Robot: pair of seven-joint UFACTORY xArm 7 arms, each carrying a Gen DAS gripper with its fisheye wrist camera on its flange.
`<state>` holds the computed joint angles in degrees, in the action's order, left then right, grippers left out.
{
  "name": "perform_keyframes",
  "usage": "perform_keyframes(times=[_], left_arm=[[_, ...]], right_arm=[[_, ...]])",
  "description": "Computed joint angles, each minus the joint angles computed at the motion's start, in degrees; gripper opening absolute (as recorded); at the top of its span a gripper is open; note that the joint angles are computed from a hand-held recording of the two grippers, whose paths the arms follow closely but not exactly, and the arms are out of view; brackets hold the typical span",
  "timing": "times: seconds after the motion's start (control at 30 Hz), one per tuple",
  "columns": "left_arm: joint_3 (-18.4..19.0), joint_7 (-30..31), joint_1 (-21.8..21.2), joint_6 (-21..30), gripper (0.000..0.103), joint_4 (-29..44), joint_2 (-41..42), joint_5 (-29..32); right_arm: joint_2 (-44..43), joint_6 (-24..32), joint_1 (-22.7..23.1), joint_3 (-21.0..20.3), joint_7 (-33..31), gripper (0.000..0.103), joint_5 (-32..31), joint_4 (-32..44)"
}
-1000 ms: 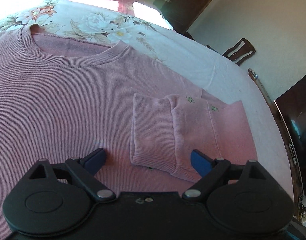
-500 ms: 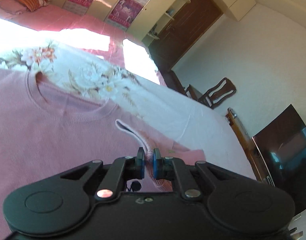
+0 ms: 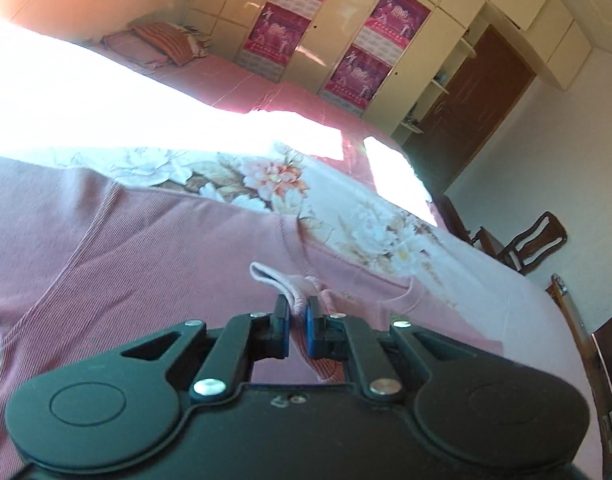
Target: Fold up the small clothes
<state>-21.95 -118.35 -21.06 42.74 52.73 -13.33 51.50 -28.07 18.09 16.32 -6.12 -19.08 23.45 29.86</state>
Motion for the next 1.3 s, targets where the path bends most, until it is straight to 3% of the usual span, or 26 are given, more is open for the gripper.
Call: perform_keyframes(times=[0.13,0.2,0.33,0.43,0.5,0.53,0.6,0.77,0.9,0.97,1.03,1.13,1.2,1.3], left_arm=[[0.8,2.0,-1.1,-1.0,0.007,-2.5,1.7,-4.4],[1.5,5.1,-1.6,-1.2,0.008,-2.8,2.1,-5.8],[-0.7,5.1,-2.6,8.9,0.024,-0.9,-0.1,-6.2],[-2.8,3.1,-2.9,14.6,0.035,0.4,-1.7,-3.4],[-2.2,7.1,-3.2,13.1,0.035,2.4,-0.1,-1.5],[-1.6,8.3,-3.3,11.3,0.036,3.2,1.1,-0.9],[-0.5,9.7,-3.5,7.5,0.037,5.2,4.1,0.5],[3.3,12.8,-5.6,3.3,0.037,9.8,12.6,1.7],[6.2,14.0,-7.3,2.0,0.037,8.9,14.2,-0.9],[6.9,12.2,-7.8,0.7,0.037,7.3,13.4,0.5],[7.0,12.1,-7.9,0.7,0.037,7.1,13.1,0.1],[7.1,12.9,-8.1,1.6,0.037,8.1,13.5,-1.2],[7.0,14.7,-8.5,3.0,0.037,9.2,14.0,-1.7],[7.2,16.3,-9.1,4.4,0.038,10.3,14.9,-1.4]], right_arm=[[-0.8,-0.6,-1.7,0.6,1.3,0.009,-1.8,-1.6],[-1.8,1.7,-2.3,0.6,1.2,0.009,-3.2,-1.1],[-6.3,8.8,-2.4,-2.3,-2.2,0.010,-2.6,-0.8],[-8.7,9.3,-2.2,-3.7,-3.5,0.011,-0.1,-0.3],[-5.9,8.2,-0.8,-4.6,-4.2,0.016,2.2,2.0],[-3.7,7.4,0.0,-5.0,-4.7,0.028,3.6,3.4],[2.7,6.0,2.3,-5.8,-6.4,0.042,7.3,7.9],[17.2,6.7,3.8,-5.0,-9.9,0.042,16.0,19.3],[25.9,7.5,1.9,-2.5,-10.5,0.042,19.4,26.9],[29.0,6.9,0.7,-0.9,-9.7,0.041,19.4,29.6],[30.9,8.1,-0.6,0.4,-7.3,0.010,17.8,31.6],[30.0,4.4,-2.1,2.7,-9.5,0.009,14.3,29.8],[30.1,-1.2,-0.8,1.8,-5.2,0.008,7.6,27.8],[29.7,-0.8,-4.9,5.8,-3.8,0.008,5.8,27.6]])
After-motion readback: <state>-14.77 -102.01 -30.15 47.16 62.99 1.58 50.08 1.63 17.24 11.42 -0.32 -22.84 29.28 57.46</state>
